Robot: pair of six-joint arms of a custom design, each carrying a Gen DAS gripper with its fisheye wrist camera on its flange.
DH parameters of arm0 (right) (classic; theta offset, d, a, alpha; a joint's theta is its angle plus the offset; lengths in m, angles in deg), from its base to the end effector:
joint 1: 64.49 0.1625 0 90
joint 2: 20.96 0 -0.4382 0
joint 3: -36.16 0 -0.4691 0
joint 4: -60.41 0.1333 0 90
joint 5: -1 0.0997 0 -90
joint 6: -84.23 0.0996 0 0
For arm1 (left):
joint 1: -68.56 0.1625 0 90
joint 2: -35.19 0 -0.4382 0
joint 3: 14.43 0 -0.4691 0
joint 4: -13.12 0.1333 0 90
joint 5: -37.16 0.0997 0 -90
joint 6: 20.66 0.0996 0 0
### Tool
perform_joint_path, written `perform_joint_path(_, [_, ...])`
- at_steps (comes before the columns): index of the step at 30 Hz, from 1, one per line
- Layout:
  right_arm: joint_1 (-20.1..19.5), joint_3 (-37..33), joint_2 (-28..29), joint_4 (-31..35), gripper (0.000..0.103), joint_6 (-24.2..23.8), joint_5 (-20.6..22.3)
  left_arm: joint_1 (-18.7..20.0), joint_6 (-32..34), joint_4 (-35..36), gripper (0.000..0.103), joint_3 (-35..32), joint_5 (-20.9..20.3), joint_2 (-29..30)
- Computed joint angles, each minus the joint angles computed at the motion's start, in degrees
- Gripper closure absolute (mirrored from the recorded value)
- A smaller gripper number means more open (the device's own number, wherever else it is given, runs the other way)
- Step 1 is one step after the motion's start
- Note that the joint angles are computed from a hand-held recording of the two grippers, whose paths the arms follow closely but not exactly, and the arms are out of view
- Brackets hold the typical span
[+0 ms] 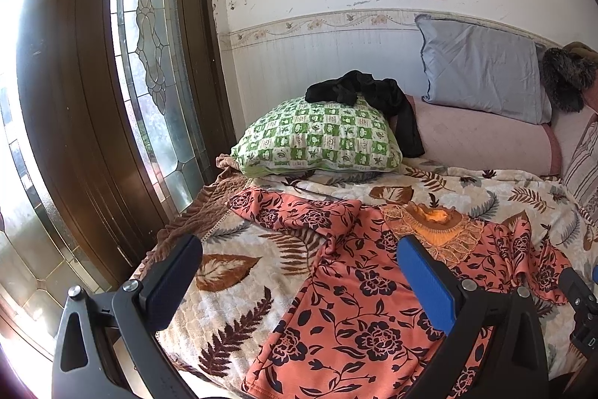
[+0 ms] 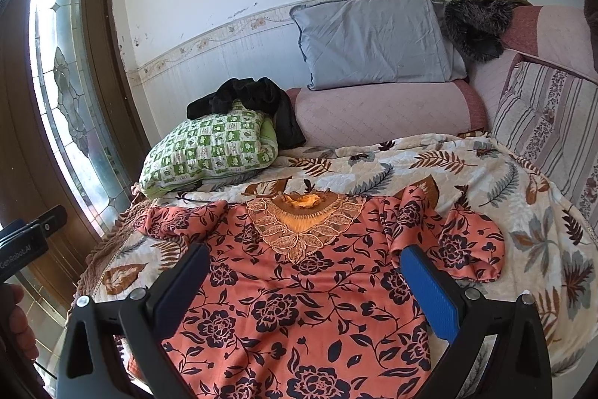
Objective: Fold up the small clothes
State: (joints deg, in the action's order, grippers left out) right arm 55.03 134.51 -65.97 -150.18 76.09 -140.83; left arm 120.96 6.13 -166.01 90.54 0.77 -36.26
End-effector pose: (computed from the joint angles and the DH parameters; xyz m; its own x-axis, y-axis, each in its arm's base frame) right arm 0.3855 -0.5692 0.1642 -0.8590 0.2755 0.4315 -0.3153 0.3793 -0.8699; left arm -0.2187 -0.6338 0.3678 -0.6261 0.0550 -0.7778 0.7022 0.4735 -0.5317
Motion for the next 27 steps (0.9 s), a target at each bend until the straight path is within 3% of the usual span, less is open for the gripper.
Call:
perform_joint_path(4, [-1.0, 1.1, -1.1, 1.7, 0.000, 2.0, 1.5, 1.5, -1.2, 1.9, 0.000, -0.9, -3.0, 0.9])
perform_joint_path(7, [-4.0, 6.0, -5.4, 1.7, 0.000, 6.6, 7.2, 4.8, -8.9, 12.7, 0.000, -4.2, -7.5, 3.1])
perform_joint_path(10, [-9.5, 13.5, -11.8, 0.8, 0.000, 15.8, 14.9, 8.2, -12.2, 19.1, 0.000, -9.0, -8.3, 9.3])
perform_joint_path(14, [-20.2, 23.5, -19.8, -2.9, 0.000, 32.1, 29.1, 10.6, -7.0, 16.3, 0.000, -13.3, -5.8, 18.2])
perform_joint_path(18, [-27.6, 26.4, -22.8, -1.9, 0.006, 39.8, 35.6, 11.7, -5.8, 14.9, 0.000, -16.1, -9.4, 22.5])
perform_joint_path(21, [-33.1, 26.3, -21.4, -4.6, 0.014, 46.1, 44.4, 12.5, -2.0, 14.1, 0.000, -19.6, -7.9, 26.9])
perform_joint_path(22, [-34.2, 25.6, -20.6, -4.7, 0.022, 47.3, 44.8, 13.0, -1.5, 16.1, 0.000, -21.0, -6.4, 28.4])
perform_joint_path(24, [-35.1, 24.0, -19.5, -3.6, 0.026, 49.0, 42.3, 13.9, -3.8, 24.2, 0.000, -23.8, -3.6, 30.5])
perform_joint_path(27, [-34.2, 21.3, -19.1, 1.2, 0.028, 46.2, 32.9, 14.7, -10.3, 26.9, 0.000, -24.6, -6.6, 29.8])
